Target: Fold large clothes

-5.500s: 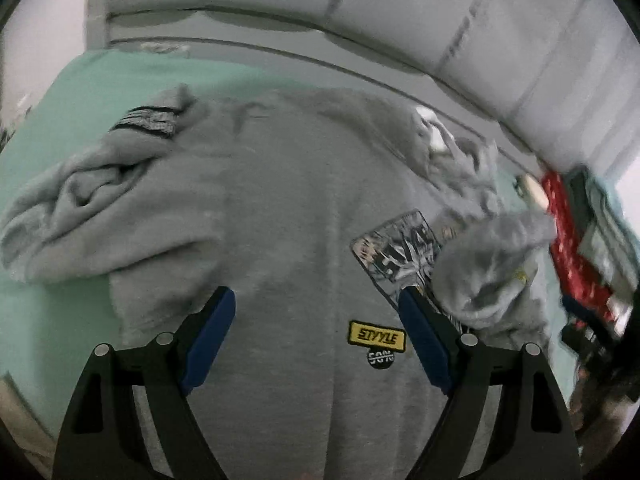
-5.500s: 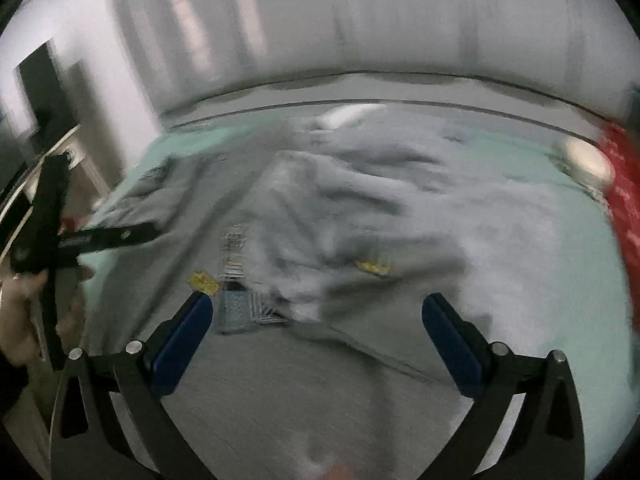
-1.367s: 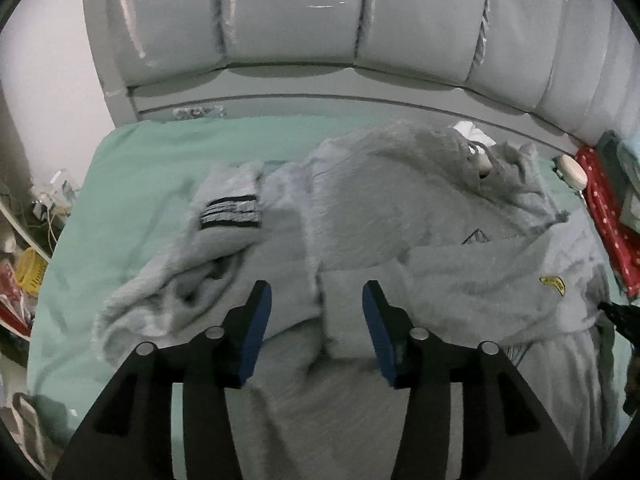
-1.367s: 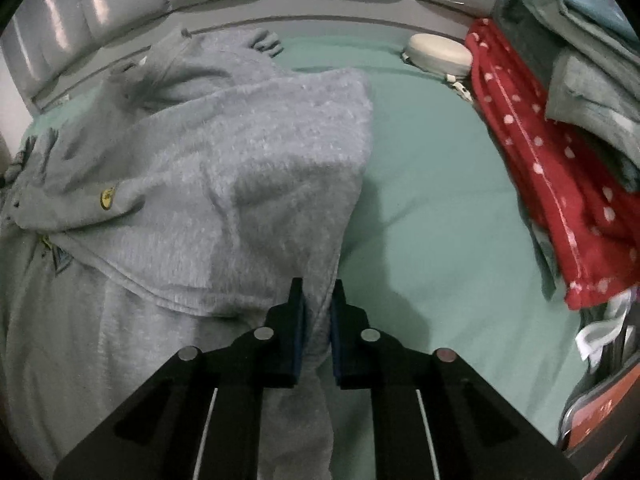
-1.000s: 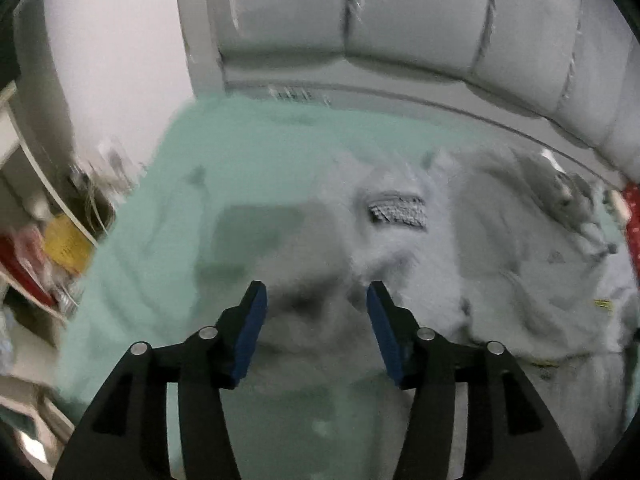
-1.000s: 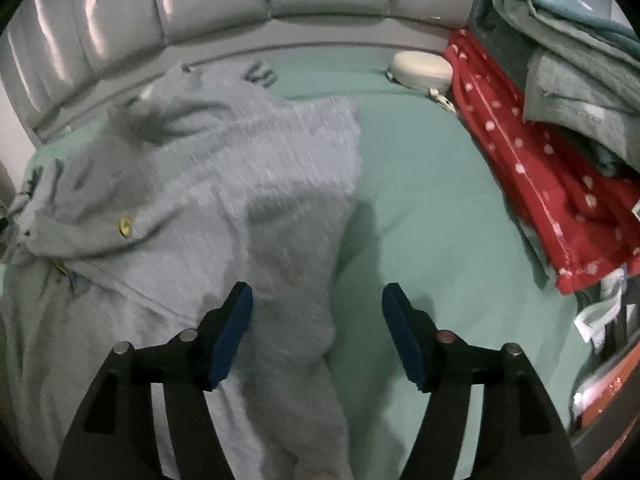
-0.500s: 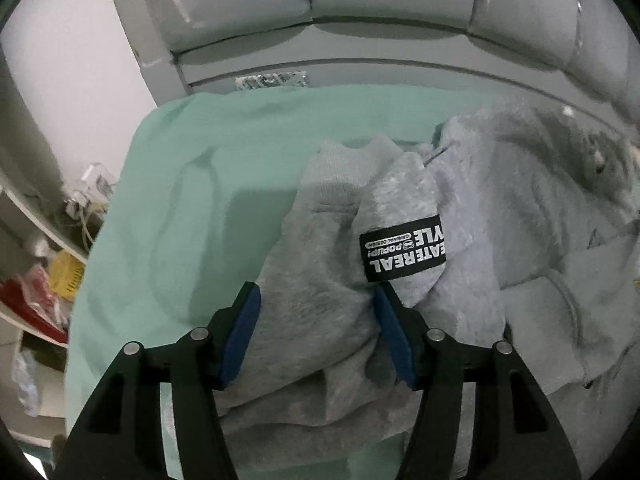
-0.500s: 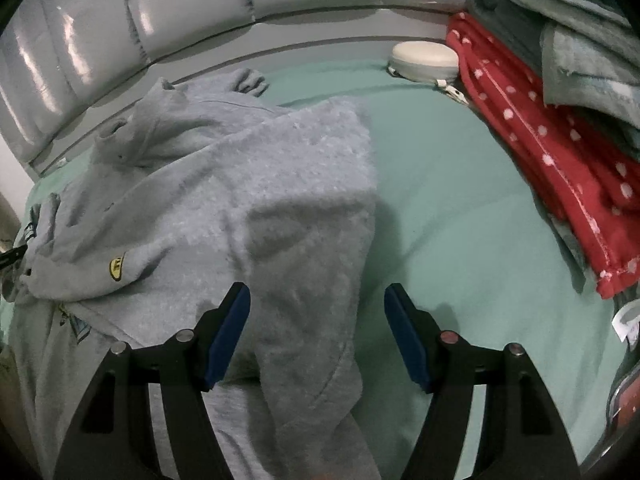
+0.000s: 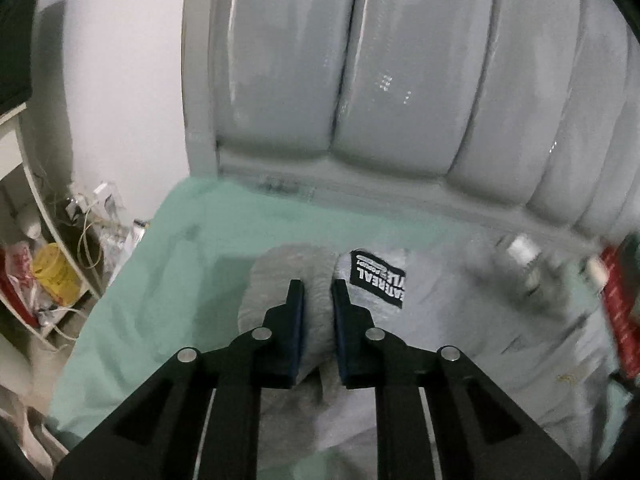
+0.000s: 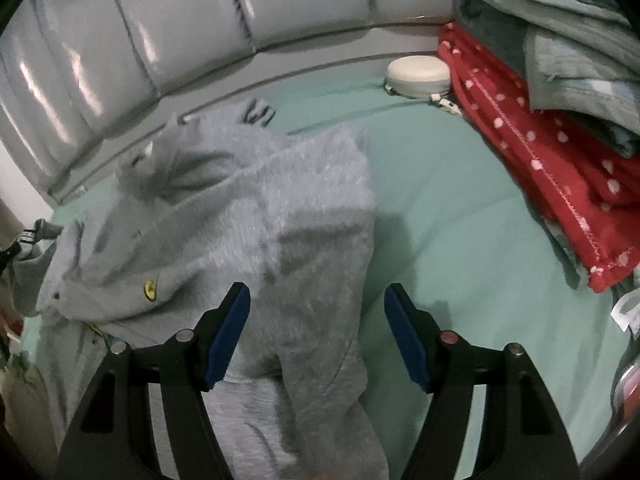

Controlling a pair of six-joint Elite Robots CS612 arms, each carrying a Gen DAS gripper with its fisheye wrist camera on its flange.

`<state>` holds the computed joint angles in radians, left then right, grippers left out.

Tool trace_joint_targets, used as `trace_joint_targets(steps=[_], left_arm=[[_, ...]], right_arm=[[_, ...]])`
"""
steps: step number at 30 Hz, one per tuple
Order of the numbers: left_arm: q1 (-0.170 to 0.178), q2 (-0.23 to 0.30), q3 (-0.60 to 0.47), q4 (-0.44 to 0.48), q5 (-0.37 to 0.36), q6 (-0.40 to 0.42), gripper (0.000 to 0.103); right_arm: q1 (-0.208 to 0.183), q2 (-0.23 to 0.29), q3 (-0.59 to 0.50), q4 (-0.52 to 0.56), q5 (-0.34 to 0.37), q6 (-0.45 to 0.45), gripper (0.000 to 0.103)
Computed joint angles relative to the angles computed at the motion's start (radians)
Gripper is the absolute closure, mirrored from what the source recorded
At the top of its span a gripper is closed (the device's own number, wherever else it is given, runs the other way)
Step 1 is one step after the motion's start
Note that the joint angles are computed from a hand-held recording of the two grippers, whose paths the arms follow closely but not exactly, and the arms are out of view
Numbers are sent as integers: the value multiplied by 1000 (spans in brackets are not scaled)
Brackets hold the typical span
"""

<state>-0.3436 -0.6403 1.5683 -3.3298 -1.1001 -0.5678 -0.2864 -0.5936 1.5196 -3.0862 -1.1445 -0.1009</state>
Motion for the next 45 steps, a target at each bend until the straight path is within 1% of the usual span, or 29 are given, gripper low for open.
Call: trace_joint_targets(steps=[3,4,8,10,12,14,16,17,18,19,20,21,22,23,24,25,28,29,31,32,33,34,35,37,39,40,41,43,45], left_arm=[[-15,-19,0,-66,-11,8,88],[-20,-25,-4,-75,-21,16,88],[-59,-47,-22,-120,-42,57,88],[-76,-46,-45,-117,-87,76,88],[-91,-36,-77,-79,-165,87,88],[-103,-14,-122,-13,-276,86,88],[-106,11,-165,56,-394,97,86],[-105,27,-194,113,-470,105,82],[-106,43,-213,142,-540,109,73],[-110,50,-216,148,-580,112,59],[-113,52,-212,152,-596,121,52],[-115,49,-199,147,-616,148,42],[-114,44,-187,136,-626,165,41],[-112,36,-164,121,-631,185,41],[-107,28,-143,116,-615,201,41],[-103,21,-127,123,-588,208,41],[-75,15,-88,161,-501,192,40],[-62,21,-82,181,-466,168,40],[-42,31,-86,224,-452,135,40],[-36,35,-90,261,-420,115,40],[-30,40,-103,334,-376,78,40],[-28,42,-113,371,-360,50,40],[-19,46,-117,373,-361,9,40],[-7,50,-113,305,-406,-16,40],[-5,46,-114,284,-412,-20,40],[-7,43,-112,278,-406,-20,40],[-8,40,-109,274,-394,-22,40],[-8,32,-103,284,-374,-21,40],[-1,29,-101,298,-376,-35,40]], right_arm=[[-10,-7,5,1,39,39,34],[-13,-9,6,-2,50,45,34],[-24,-19,20,-30,72,61,34],[-32,-23,23,-36,83,73,34],[-40,-24,25,-47,92,101,34],[-47,-25,25,-53,98,127,34],[-55,-26,25,-58,108,148,34],[-58,-26,24,-58,112,153,34],[-60,-26,23,-53,112,150,34],[-59,-26,23,-49,108,145,34],[-59,-27,23,-46,102,140,34],[-58,-27,24,-45,94,135,34],[-57,-26,22,-40,91,133,34],[-55,-25,19,-35,88,131,34],[-56,-25,18,-30,89,131,34],[-54,-23,16,-24,92,129,34],[-45,-17,7,11,114,99,34],[-38,-15,5,24,126,76,34],[-28,-16,6,51,161,28,34],[-20,-18,6,66,175,-1,34],[-8,-21,5,93,186,-43,34],[6,-27,3,128,181,-96,34],[21,-32,-1,155,168,-132,34],[51,-42,-7,179,146,-168,34],[79,-50,-18,194,114,-192,34],[95,-52,-25,195,85,-200,34],[109,-53,-33,195,57,-201,34],[133,-48,-65,212,0,-168,34],[153,-32,-115,275,-52,-132,34]])
